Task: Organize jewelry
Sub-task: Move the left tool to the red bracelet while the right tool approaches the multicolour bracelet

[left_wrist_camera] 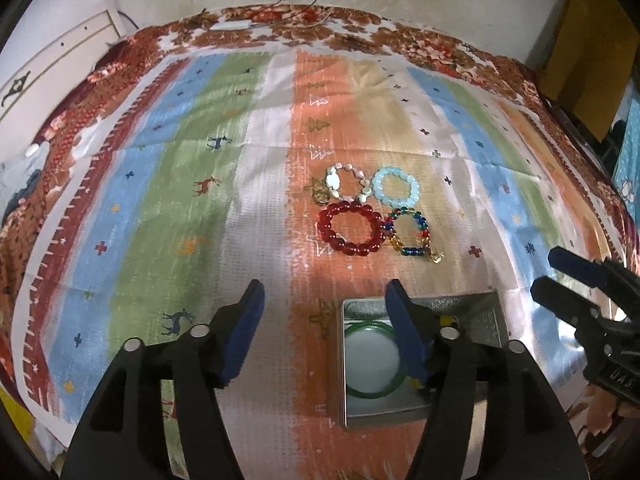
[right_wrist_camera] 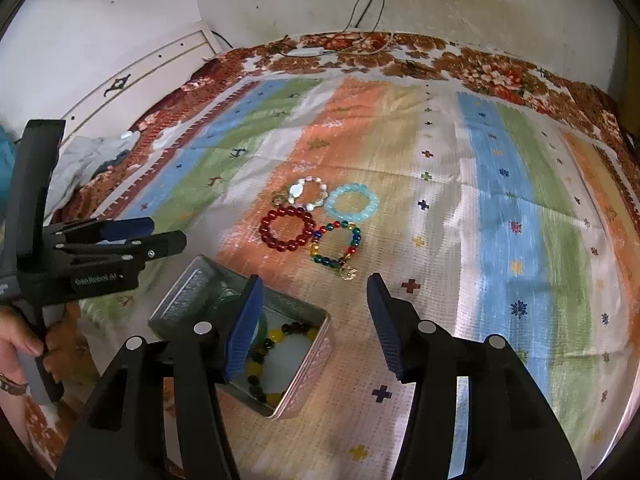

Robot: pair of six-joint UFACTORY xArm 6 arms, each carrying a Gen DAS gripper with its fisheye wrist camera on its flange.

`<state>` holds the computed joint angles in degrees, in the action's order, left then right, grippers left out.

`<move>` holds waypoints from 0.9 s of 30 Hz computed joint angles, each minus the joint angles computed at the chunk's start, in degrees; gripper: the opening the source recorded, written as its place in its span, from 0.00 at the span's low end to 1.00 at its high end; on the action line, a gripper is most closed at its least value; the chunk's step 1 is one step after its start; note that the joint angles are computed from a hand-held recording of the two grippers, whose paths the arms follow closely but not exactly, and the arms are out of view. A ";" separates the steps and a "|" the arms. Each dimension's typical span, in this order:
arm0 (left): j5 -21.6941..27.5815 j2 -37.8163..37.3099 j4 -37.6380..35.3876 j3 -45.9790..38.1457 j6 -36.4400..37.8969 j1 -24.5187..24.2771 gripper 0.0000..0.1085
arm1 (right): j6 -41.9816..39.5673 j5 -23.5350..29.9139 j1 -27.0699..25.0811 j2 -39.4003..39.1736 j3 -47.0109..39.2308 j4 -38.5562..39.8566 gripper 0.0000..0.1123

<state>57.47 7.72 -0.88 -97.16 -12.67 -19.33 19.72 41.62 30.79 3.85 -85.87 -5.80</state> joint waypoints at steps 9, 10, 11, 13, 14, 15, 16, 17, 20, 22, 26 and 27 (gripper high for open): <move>4.96 6.85 -1.62 -8.73 0.04 1.88 0.60 | -1.25 0.99 -1.92 3.27 -3.50 1.50 0.49; 5.39 7.47 -1.41 -9.51 0.23 1.87 0.60 | -1.27 0.99 -2.13 3.79 -4.12 1.60 0.49; 6.11 8.52 -1.16 -10.89 0.48 1.82 0.60 | -1.38 1.01 -2.44 4.53 -4.93 1.86 0.49; 7.47 10.59 -0.58 -13.64 0.64 1.78 0.60 | -2.03 1.87 -2.81 6.01 -6.67 2.46 0.49; 8.11 11.61 -0.44 -14.98 0.77 1.81 0.60 | -2.48 2.74 -3.05 7.16 -8.02 2.72 0.49; 9.18 13.23 -0.58 -17.13 0.95 1.87 0.60 | -2.62 3.22 -3.17 7.81 -8.78 2.71 0.49; 10.01 14.42 -0.83 -18.77 1.05 1.97 0.60 | -2.95 3.73 -3.28 8.56 -9.61 2.72 0.49; 10.97 15.71 -1.22 -20.50 1.18 2.10 0.60 | -3.25 4.24 -3.34 9.28 -10.43 2.67 0.49; 13.43 18.92 -1.98 -24.85 1.69 2.31 0.60 | -4.45 5.70 -3.56 11.70 -13.12 3.21 0.49; 14.54 20.68 -1.70 -27.29 1.87 2.31 0.60 | -4.95 6.77 -3.85 13.49 -15.19 3.77 0.49; 17.64 25.14 -2.66 -33.77 2.19 2.64 0.60 | -5.47 8.13 -4.48 16.00 -18.10 4.86 0.49; 18.99 26.89 -2.84 -36.37 2.31 2.68 0.60 | -5.70 8.58 -4.65 16.75 -18.92 5.18 0.49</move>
